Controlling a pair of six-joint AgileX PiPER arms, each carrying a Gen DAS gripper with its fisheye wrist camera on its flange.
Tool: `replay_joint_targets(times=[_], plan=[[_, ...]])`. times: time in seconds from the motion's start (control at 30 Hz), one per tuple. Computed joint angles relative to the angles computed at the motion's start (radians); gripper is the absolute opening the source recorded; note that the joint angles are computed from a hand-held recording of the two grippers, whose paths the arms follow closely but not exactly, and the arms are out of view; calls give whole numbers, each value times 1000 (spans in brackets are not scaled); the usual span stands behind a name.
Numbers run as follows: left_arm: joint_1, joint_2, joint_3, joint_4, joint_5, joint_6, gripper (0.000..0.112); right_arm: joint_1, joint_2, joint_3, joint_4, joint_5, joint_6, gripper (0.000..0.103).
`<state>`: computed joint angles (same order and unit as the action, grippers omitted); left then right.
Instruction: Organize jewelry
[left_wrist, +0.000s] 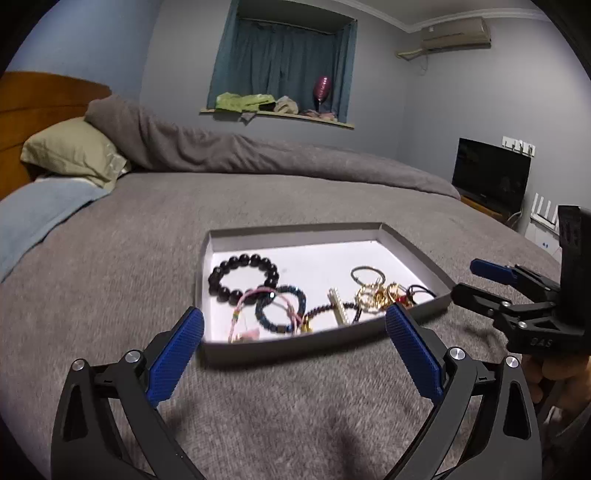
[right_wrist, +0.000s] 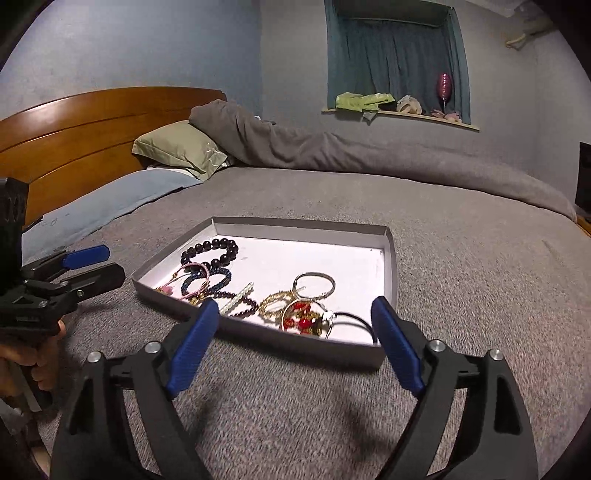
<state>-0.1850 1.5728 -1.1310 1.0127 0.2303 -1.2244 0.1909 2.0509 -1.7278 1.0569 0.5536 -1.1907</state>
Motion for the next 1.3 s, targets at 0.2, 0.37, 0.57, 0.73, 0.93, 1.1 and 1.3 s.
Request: replay_joint_targets(times=[0.2,0.37,0.57,0.73,0.93,1.1,1.3], plan=[[-44,-33,81,290,20,-303,98,-5,-80,163,148,-39,-181,96],[-88,-23,125,528,63,-556,98,-3,-121,270,316,-67,-380,97],[-137,-27,160,690,145,-705,98,-11,-156,347,510,-70,-590,97],[-118,-33,166,700,125,-732,98,-19,-142,321,471,-60,-534,97],[-116,-28,160,682,122,-713,98,-11,-143,322,469,-69,-541,97],[-116,-24,157,685,126,-716,98,-9,-143,322,468,-71,-542,97],[-119,-25,158,670,134,-707,98,-9,-144,323,468,-70,-542,97]])
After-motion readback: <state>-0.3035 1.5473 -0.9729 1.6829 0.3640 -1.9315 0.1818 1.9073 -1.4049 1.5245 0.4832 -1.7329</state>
